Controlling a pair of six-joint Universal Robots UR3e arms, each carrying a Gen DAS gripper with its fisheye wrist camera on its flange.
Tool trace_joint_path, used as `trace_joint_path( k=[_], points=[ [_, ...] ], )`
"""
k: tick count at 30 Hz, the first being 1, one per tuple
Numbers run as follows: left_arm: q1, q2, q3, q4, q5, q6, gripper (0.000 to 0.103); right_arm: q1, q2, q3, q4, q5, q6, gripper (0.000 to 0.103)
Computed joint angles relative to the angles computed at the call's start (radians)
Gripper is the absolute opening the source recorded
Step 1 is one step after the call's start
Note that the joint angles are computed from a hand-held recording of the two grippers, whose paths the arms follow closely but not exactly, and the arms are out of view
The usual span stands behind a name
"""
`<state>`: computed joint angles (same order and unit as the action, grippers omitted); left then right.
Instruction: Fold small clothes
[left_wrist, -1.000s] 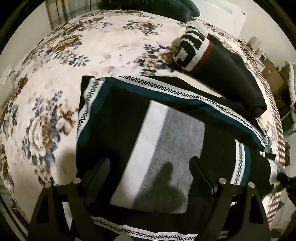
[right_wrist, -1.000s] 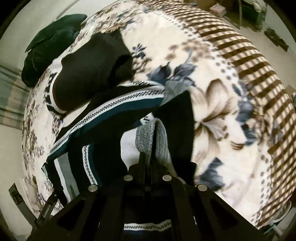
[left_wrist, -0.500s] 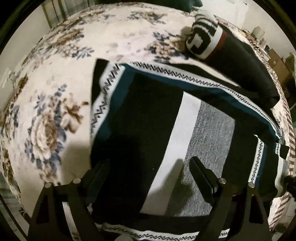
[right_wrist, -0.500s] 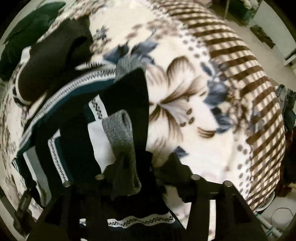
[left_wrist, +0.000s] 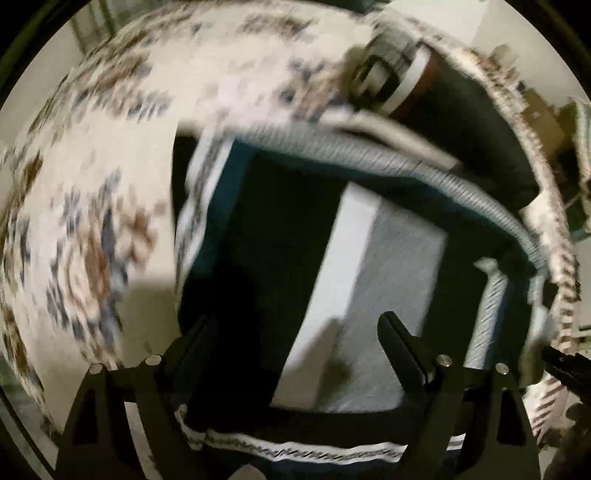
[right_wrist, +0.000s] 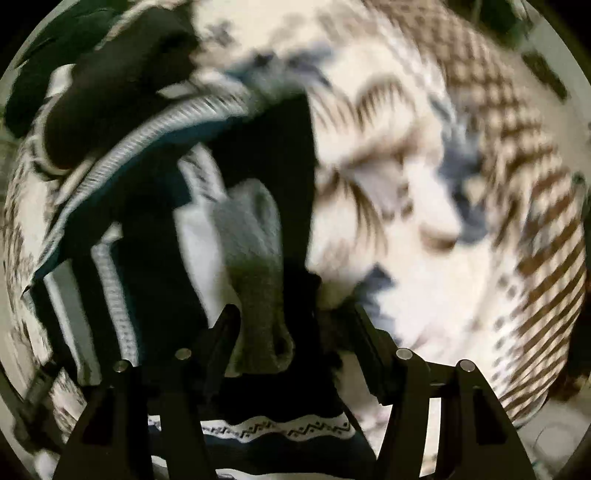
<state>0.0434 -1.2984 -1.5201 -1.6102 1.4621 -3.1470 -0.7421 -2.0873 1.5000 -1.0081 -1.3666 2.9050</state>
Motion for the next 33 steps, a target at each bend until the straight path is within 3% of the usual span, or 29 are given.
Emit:
trace_joint_path(
  k=[6, 10, 13, 17, 19, 20, 21, 22, 23, 24, 25, 29, 32, 33],
  points=[
    [-0.117, -0.410, 0.450, -0.004, 0.085, 0.017, 0.087, 0.279, 0.320, -0.267, -0.202, -0.005, 0.140, 0.064],
    [-0.176, -0.741, 0.763, -0.103, 0.166, 0.092, 0.087, 0.519, 0.642, -0.475, -0.352, -0.118, 0.205, 0.064],
    [-0.181, -0.855, 0.856, -0.155, 0.192, 0.133, 0.087, 0.598, 0.895, -0.699, -0.358, -0.196, 0.175, 0.064],
    [-0.155, -0.875, 0.822, -0.126, 0.152, 0.164, 0.085, 0.608, 1.052, -0.864, -0.305, -0.205, 0.166, 0.064],
    [-0.136, -0.831, 0.738, -0.058, 0.111, 0.185, 0.060, 0.595, 1.094, -0.905, -0.287, -0.182, 0.163, 0.064],
    [-0.127, -0.810, 0.700, -0.030, 0.092, 0.199, 0.032, 0.593, 1.117, -0.933, -0.270, -0.171, 0.163, 0.063],
    [-0.123, -0.788, 0.669, -0.007, 0.080, 0.215, 0.018, 0.587, 1.128, -0.944, -0.263, -0.156, 0.159, 0.055],
    [-0.122, -0.765, 0.635, 0.022, 0.080, 0.230, 0.011, 0.579, 1.129, -0.942, -0.262, -0.133, 0.151, 0.036],
    [-0.120, -0.748, 0.615, 0.043, 0.077, 0.242, 0.003, 0.576, 1.129, -0.943, -0.256, -0.123, 0.143, 0.025],
    [-0.110, -0.729, 0.600, 0.058, 0.064, 0.255, 0.002, 0.577, 1.126, -0.944, -0.252, -0.126, 0.135, 0.012],
    [-0.099, -0.706, 0.579, 0.070, 0.049, 0.262, 0.002, 0.578, 1.109, -0.924, -0.263, -0.125, 0.121, 0.008],
    [-0.047, -0.649, 0.530, 0.096, -0.009, 0.284, 0.002, 0.571, 1.025, -0.820, -0.288, -0.124, 0.042, 0.008],
    [-0.026, -0.754, 0.687, -0.042, -0.070, 0.282, 0.005, 0.568, 1.057, -0.872, -0.257, -0.116, 0.021, 0.013],
    [-0.027, -0.801, 0.753, -0.091, -0.070, 0.279, 0.007, 0.570, 1.099, -0.937, -0.227, -0.126, 0.019, 0.020]
  ],
)
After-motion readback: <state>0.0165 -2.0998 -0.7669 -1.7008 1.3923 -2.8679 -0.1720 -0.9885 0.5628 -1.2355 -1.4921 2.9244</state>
